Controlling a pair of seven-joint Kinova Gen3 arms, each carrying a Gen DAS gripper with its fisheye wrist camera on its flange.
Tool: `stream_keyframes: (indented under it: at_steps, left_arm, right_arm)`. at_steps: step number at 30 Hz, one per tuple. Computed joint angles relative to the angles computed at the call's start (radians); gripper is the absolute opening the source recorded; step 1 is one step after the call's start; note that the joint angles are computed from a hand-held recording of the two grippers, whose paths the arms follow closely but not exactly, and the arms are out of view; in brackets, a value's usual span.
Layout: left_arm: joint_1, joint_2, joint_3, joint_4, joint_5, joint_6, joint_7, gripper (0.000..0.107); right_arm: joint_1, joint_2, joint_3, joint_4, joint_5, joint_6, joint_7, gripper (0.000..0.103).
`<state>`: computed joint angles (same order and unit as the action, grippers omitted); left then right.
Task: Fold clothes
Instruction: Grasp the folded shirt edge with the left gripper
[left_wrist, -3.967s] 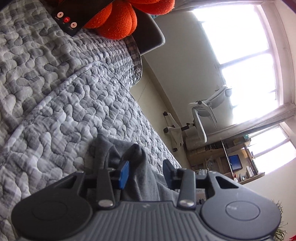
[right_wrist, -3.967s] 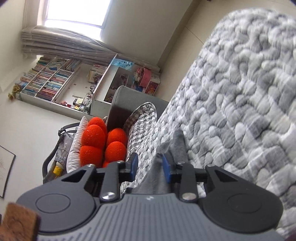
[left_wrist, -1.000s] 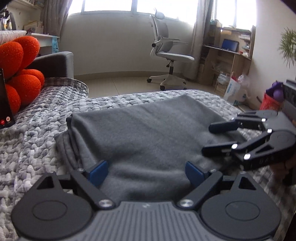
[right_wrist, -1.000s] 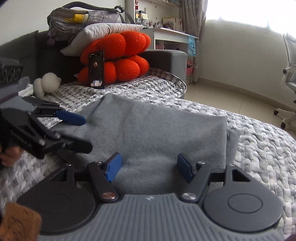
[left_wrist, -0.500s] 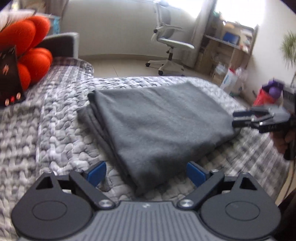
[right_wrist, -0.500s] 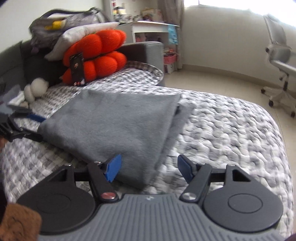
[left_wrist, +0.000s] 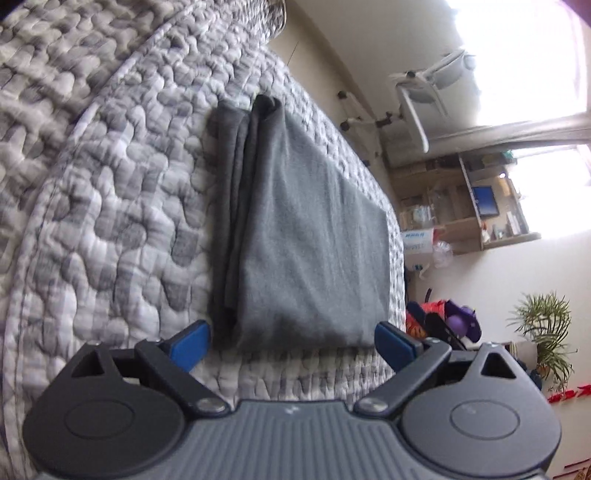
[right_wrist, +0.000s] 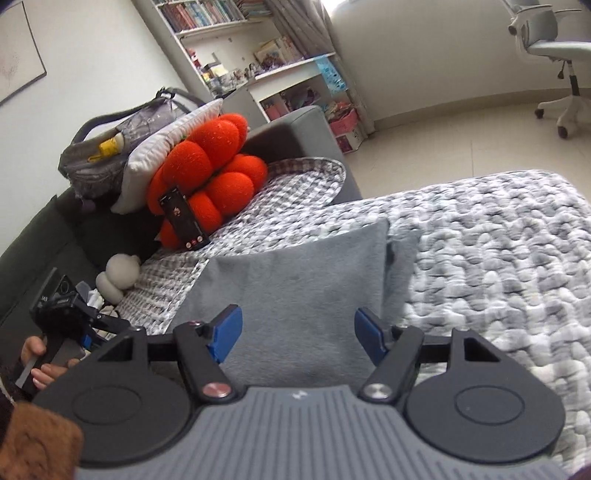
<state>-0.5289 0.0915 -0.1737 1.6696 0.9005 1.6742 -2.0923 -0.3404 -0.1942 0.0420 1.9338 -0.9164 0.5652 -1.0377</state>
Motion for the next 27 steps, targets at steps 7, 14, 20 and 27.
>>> stream_keyframes:
  at_steps: [7, 14, 20, 27]
  left_arm:
    - [0.041, -0.053, -0.01, 0.101, 0.017, -0.056, 0.194, 0.097]
    - [-0.162, -0.324, 0.168, 0.398, 0.157, -0.338, 0.43, 0.098]
    - [-0.223, -0.602, 0.334, 0.501, 0.163, -0.582, 0.674, 0.098]
    - [-0.393, -0.927, 0.598, 0.509, 0.037, -0.788, 0.958, 0.089]
  right_arm:
    - [-0.025, 0.051, -0.063, -0.08, 0.053, 0.047, 0.039, 0.071]
    - [-0.02, 0.085, -0.069, -0.097, -0.018, 0.053, 0.099, 0.071]
    - [0.008, 0.105, -0.094, -0.095, -0.002, 0.046, 0.076, 0.071]
    - [0.016, 0.099, -0.098, -0.06, -0.042, -0.012, 0.093, 0.071]
